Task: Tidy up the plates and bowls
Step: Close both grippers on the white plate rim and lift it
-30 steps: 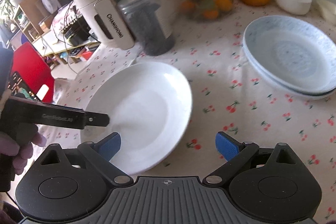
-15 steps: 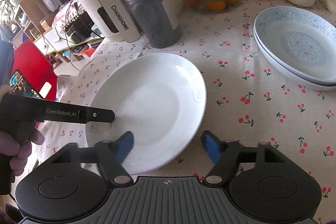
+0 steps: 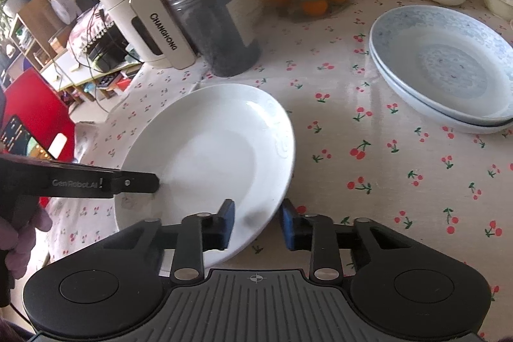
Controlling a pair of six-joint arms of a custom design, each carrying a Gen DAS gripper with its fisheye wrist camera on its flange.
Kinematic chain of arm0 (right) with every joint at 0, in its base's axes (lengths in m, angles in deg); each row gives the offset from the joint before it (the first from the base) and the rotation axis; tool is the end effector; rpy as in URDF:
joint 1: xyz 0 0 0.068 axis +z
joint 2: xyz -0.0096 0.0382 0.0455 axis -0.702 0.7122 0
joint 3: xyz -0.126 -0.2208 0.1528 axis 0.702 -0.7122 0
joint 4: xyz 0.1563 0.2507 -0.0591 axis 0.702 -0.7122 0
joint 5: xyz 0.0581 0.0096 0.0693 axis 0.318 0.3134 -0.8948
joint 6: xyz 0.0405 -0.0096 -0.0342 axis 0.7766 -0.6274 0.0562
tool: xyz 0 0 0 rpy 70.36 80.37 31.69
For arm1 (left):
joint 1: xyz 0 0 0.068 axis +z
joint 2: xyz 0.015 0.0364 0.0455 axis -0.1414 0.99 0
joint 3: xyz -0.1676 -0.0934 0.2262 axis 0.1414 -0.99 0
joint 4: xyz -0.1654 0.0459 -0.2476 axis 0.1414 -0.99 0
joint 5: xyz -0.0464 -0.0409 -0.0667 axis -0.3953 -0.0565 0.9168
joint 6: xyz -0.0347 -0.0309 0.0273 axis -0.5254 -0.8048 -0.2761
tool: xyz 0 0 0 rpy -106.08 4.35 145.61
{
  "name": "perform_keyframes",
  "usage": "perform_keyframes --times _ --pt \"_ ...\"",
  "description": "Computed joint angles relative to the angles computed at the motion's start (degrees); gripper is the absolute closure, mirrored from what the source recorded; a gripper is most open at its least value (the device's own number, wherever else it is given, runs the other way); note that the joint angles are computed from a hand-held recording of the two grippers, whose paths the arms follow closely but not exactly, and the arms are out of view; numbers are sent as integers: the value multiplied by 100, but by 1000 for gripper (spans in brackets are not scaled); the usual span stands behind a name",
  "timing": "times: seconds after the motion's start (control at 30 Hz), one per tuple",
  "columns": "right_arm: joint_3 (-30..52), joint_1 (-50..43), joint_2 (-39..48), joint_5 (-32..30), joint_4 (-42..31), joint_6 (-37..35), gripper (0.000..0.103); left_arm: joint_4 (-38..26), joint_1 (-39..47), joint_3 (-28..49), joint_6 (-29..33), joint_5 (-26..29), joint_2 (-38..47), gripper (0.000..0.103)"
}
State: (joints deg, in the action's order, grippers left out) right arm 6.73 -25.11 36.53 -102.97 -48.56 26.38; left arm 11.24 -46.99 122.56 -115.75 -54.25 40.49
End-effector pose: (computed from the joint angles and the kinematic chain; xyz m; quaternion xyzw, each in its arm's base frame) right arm 0.1850 0.0785 0.1035 -0.1411 0.9214 0.2402 0.2709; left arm 0.2395 -0.1866 0.1144 -0.0147 0.9703 -0.0921 0.2230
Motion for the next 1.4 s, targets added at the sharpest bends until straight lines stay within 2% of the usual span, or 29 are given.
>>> perform_keyframes --times 0.1,0.83,1.1,1.4 --pt "-33 -35 -103 53 -9 -6 80 159 23 -104 29 30 -103 76" --pt "117 -954 -547 -501 -410 -345 80 761 -102 -161 -31 -35 -379 79" --pt "228 -1521 -593 -854 -646 -598 80 812 -259 67 -70 -115 -291 79" --pt "519 -2436 -262 -1396 -874 -1061 80 937 -440 488 -190 -83 14 80"
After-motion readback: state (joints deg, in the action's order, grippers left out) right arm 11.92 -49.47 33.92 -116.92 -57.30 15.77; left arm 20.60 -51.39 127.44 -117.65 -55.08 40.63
